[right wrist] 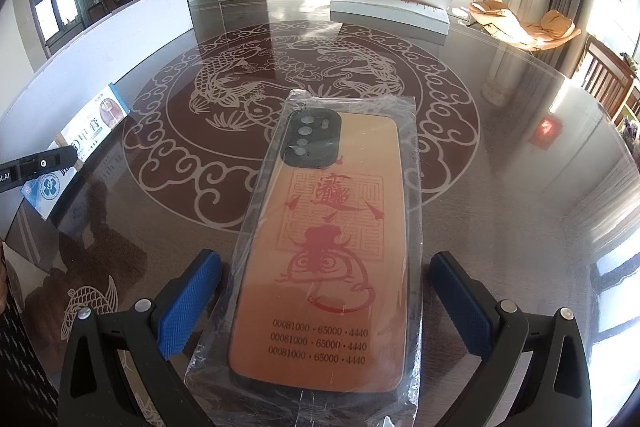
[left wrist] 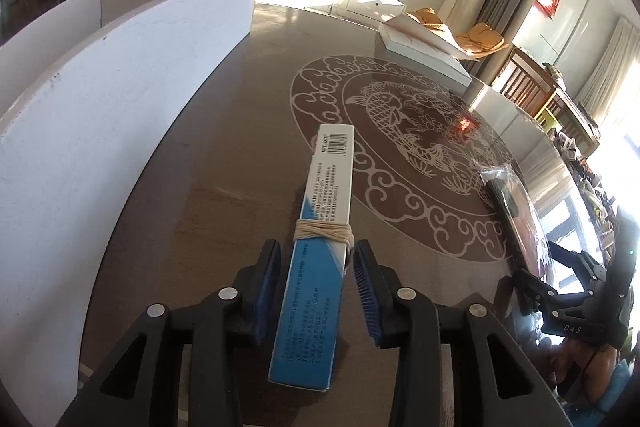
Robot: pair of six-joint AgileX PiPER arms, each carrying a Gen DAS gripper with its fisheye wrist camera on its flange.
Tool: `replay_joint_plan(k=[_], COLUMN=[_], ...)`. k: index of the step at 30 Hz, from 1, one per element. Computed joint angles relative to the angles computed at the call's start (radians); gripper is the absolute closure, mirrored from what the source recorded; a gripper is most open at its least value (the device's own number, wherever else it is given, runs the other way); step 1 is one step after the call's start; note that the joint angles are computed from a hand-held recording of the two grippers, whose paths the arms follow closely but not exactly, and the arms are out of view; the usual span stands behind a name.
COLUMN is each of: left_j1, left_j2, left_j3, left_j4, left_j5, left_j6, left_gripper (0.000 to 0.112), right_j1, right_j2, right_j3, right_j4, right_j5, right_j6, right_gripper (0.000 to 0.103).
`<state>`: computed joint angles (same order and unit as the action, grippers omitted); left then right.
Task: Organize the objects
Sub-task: 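Carry ointment box and phone case into the cardboard box and open both tools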
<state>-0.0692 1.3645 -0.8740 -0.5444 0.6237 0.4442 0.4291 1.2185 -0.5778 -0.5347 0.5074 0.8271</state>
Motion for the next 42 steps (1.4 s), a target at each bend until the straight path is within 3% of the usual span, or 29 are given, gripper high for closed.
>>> replay_joint_plan(k=[1,6,7,11,14,18,20,21,22,23,27,30,34,38,42], left_j1=[0.026,0.076,0.078,0.017,-0.078,-0.16,-0.184,-0.184,-0.181,-0.179,-0.098,0.012,0.273,0.57,0.715], left_j2=[-0.009,-0.03,-0.027,-0.019,0.019,0.03,0.025,0.015,0.015,0.009,-0.085,-0.192,-0.262,-0.203,-0.068], left_j3=[0.004,0.015,0.014,0.013,-0.006,-0.001,0.011,0.017,0.014,0.022,0.056,0.058,-0.035,-0.207,-0.362], left_j4=[-0.003,0.036,0.029,0.095,0.271,0.487,0.555,0.536,0.514,0.507,0.245,0.013,-0.222,-0.326,-0.209], left_j5=[0.001,-0.011,-0.009,-0.026,-0.045,-0.08,-0.109,-0.124,-0.121,-0.127,-0.122,-0.03,0.201,0.392,0.38], left_j6=[-0.007,-0.068,-0.059,-0.086,-0.223,-0.4,-0.453,-0.426,-0.391,-0.381,-0.136,0.058,0.23,0.318,0.297], left_gripper=[0.061,0.061,0.058,0.028,0.025,0.024,0.035,0.064,0.069,0.069,0.069,0.069,0.069,0.069,0.069], right_j1=[0.002,0.002,0.001,0.001,0.011,-0.075,-0.137,-0.156,-0.162,-0.156,-0.19,-0.172,-0.043,0.113,0.242], right_j2=[-0.001,-0.002,0.0,-0.002,-0.004,0.042,0.084,0.117,0.143,0.157,0.131,0.058,0.079,0.28,0.579], right_j3=[0.002,0.003,0.001,0.002,0.006,-0.08,-0.14,-0.177,-0.21,-0.237,-0.264,-0.296,-0.483,-0.797,-1.196], right_j4=[-0.002,-0.002,-0.001,-0.001,-0.009,0.262,0.422,0.443,0.423,0.381,0.482,0.511,0.483,0.528,0.632], right_j5=[0.001,0.0,0.0,0.0,0.002,0.049,0.069,0.095,0.124,0.15,0.182,0.197,0.224,0.216,0.235], right_j6=[0.003,0.004,0.002,0.002,0.019,-0.3,-0.477,-0.513,-0.51,-0.488,-0.538,-0.532,-0.465,-0.476,-0.531], right_gripper=[0.0,0.0,0.0,0.0,0.0,0.0,0.0,0.0,0.01,0.025,0.026,0.026,0.026,0.026,0.026])
